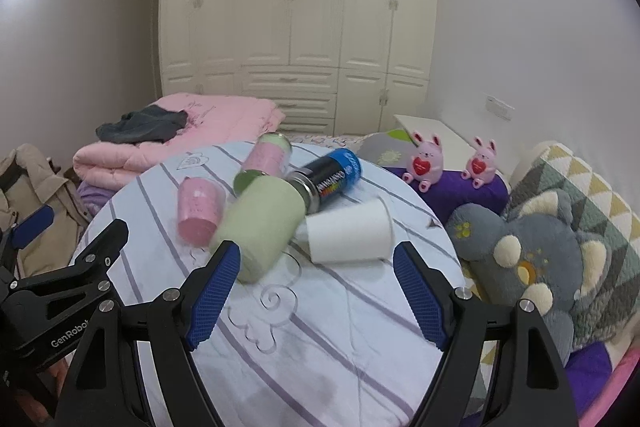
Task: Flip cup upright
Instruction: 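Move the right tool toward the lying pink cup and close around it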
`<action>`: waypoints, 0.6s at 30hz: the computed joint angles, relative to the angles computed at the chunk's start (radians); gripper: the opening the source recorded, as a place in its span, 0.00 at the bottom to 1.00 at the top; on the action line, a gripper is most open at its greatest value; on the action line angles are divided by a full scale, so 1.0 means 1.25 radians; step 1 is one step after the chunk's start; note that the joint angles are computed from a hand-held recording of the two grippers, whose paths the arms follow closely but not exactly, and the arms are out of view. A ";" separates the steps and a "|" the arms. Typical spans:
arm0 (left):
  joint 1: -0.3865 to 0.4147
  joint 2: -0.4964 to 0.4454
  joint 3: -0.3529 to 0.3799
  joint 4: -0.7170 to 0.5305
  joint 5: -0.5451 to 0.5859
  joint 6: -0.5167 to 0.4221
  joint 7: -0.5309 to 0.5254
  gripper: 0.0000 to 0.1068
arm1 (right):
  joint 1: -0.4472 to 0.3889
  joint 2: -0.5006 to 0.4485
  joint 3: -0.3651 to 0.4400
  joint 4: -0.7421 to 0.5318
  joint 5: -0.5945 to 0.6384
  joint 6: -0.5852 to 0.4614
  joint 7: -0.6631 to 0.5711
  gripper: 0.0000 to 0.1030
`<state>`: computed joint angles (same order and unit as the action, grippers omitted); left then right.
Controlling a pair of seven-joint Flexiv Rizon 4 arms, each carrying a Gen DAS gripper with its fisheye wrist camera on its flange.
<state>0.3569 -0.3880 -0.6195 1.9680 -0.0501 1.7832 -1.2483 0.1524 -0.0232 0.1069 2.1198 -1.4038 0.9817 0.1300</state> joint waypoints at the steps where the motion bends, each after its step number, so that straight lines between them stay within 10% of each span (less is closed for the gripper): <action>1: -0.007 -0.001 0.011 -0.014 -0.003 -0.024 0.007 0.96 | 0.000 -0.012 -0.003 -0.015 0.015 0.016 -0.024 0.78; 11: -0.189 -0.052 0.236 -0.171 -0.103 -0.196 0.063 0.96 | 0.030 -0.154 -0.026 -0.169 0.318 0.150 -0.311 0.78; 18: -0.312 -0.116 0.409 -0.295 -0.121 -0.321 0.051 0.96 | 0.062 -0.285 0.016 -0.350 0.649 0.051 -0.643 0.78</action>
<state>-0.0327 -0.5324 -0.1086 1.5989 -0.2018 1.3814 -1.1848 0.2297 -0.3799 0.1275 1.6817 -0.5928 1.0458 -0.6739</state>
